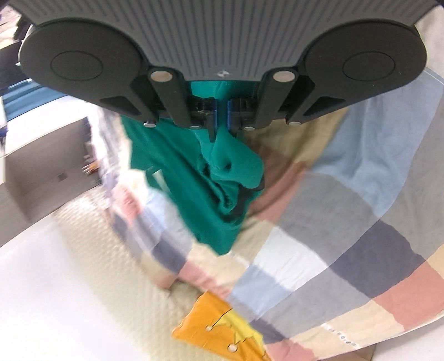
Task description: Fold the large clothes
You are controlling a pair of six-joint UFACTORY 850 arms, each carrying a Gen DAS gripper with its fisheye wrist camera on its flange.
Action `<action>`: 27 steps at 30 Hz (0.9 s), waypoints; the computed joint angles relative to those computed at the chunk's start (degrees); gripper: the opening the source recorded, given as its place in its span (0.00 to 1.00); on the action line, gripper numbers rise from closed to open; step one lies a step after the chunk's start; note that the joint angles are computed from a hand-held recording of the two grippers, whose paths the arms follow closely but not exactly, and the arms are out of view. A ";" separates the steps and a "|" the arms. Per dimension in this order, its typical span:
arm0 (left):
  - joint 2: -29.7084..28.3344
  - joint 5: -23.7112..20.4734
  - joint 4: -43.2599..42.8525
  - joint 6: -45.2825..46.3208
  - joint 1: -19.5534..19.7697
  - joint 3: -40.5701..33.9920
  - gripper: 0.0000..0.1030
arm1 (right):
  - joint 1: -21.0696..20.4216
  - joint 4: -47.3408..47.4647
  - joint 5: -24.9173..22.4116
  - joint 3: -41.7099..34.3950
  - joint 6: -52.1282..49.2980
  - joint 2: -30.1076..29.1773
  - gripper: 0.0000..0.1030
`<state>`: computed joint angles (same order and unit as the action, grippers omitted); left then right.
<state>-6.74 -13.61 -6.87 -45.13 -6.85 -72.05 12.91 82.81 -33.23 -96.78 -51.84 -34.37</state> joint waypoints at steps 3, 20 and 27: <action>3.76 1.45 -4.10 3.52 0.01 2.67 0.06 | -0.83 4.19 -0.37 2.81 -3.51 2.72 0.07; 16.28 3.85 -3.89 4.02 -3.30 16.27 0.05 | -3.17 11.32 -3.43 16.61 -14.28 14.66 0.07; 2.37 2.50 6.95 -4.69 -1.04 -1.34 0.05 | -2.22 5.28 1.98 -1.10 -0.65 2.42 0.07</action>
<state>-4.37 -11.12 0.08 -49.81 -7.89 -73.39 10.69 88.10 -31.25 -97.88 -52.48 -31.95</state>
